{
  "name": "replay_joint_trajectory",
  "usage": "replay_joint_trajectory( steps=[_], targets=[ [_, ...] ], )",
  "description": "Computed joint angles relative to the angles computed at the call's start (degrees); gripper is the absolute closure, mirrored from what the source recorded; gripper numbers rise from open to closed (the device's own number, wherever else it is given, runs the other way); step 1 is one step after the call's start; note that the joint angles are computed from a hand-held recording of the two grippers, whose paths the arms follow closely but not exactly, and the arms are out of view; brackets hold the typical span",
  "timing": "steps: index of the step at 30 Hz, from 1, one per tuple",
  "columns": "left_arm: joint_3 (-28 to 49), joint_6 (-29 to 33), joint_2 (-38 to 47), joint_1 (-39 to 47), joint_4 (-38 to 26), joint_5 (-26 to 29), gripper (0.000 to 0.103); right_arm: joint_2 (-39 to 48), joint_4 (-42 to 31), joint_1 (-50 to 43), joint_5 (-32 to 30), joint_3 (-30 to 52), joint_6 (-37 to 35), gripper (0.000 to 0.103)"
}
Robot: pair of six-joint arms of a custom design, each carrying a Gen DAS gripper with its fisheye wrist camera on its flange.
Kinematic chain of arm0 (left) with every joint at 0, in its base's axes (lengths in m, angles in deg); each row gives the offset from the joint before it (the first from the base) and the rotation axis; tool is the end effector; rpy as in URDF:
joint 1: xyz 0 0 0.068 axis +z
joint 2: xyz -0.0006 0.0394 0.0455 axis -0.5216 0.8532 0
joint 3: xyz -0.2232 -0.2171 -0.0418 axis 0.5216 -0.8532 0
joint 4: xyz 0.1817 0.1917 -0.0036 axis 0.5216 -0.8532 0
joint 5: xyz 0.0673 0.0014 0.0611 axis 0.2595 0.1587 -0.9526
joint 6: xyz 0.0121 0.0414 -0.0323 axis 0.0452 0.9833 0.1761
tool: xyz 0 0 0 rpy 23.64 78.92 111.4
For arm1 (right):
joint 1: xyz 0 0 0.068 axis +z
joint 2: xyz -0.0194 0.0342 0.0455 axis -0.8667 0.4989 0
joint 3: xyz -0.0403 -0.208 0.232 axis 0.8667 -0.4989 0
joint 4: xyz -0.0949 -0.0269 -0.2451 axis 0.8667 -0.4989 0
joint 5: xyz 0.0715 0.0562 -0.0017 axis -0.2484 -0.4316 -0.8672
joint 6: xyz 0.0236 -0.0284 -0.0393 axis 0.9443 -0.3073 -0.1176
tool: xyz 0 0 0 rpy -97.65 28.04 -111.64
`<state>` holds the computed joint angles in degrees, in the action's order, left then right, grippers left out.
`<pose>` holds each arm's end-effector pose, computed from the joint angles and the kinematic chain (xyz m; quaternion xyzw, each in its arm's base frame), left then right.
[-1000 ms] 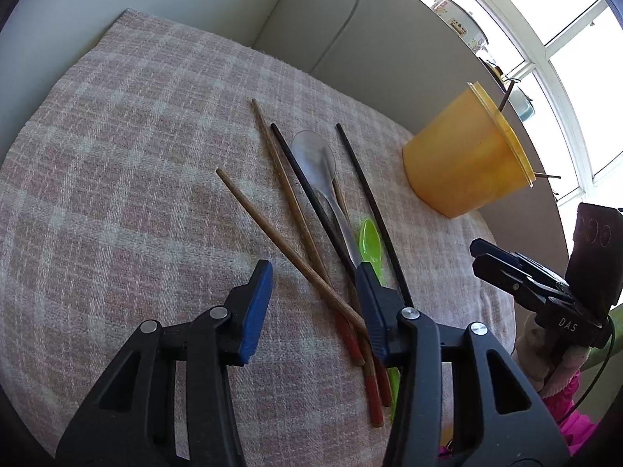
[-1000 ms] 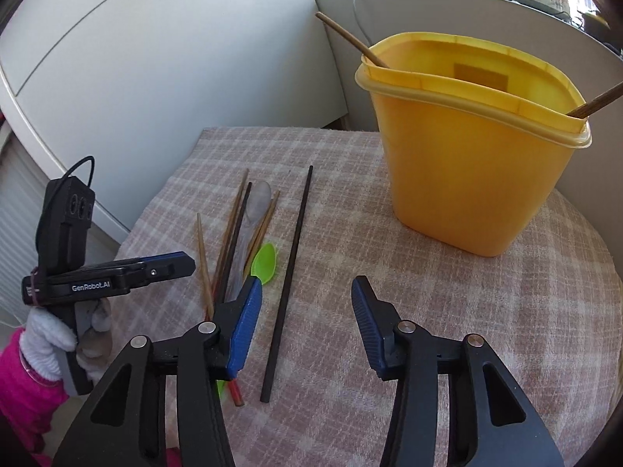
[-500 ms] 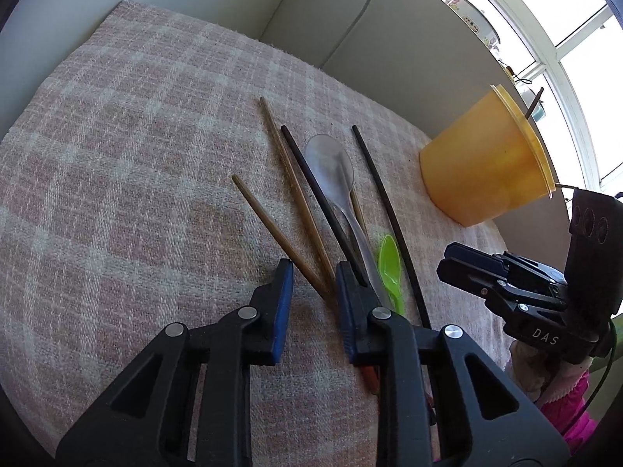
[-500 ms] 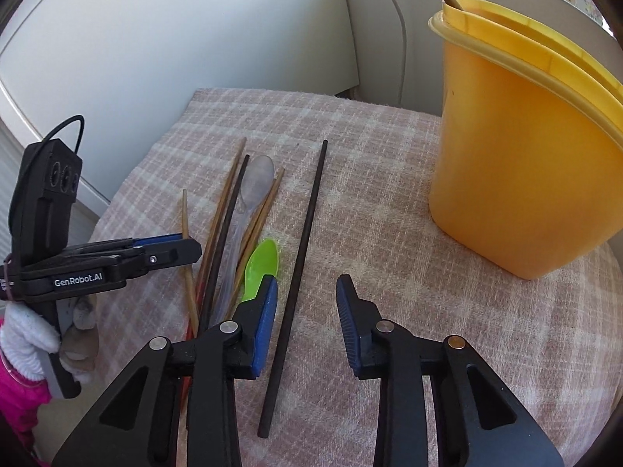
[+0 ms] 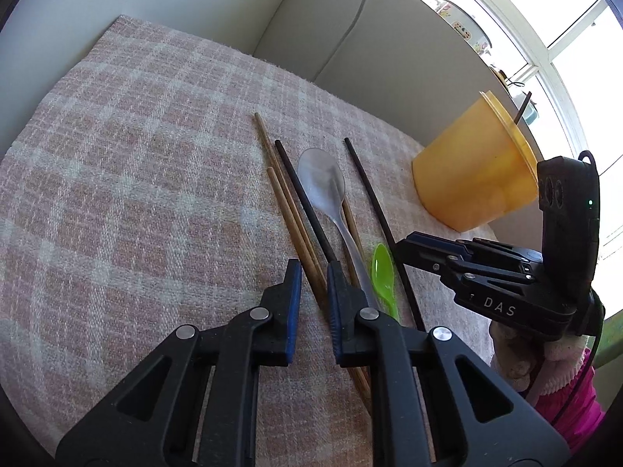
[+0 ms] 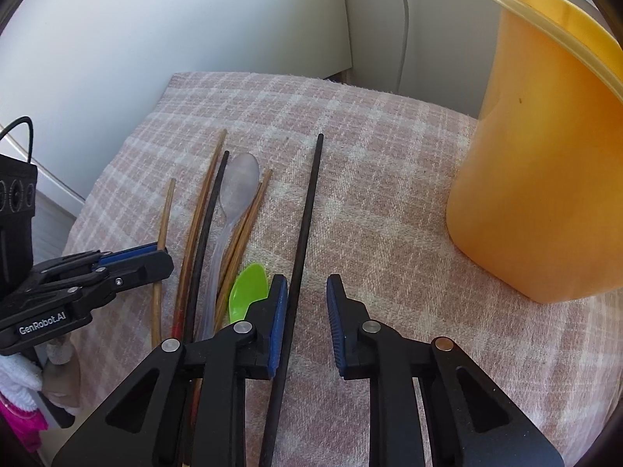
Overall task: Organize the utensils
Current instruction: 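Move the right tool to the pile and grasp a black chopstick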
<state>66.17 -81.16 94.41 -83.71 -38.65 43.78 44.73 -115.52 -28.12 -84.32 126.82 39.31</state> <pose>0.1864 -0.2299 0.2133 -0.1126 0.9268 -0.2438 0.2626 0.2716 0.1752 0.2180 -0.2277 0.9437 0.1401 0.1950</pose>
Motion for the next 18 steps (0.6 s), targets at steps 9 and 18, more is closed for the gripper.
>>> replay_joint_trajectory(
  steps=[9, 18],
  targets=[
    [-2.06, -0.71, -2.80, -1.93, -0.60, -1.99, 0.094, 4.48, -1.01, 1.59, 3.51, 4.08, 1.52, 0.090],
    [-1.68, -0.91, -4.57, -3.37, -1.56, -4.29, 0.095, 2.90, -0.25, 0.44, 0.47, 2.61, 2.34, 0.099]
  ],
)
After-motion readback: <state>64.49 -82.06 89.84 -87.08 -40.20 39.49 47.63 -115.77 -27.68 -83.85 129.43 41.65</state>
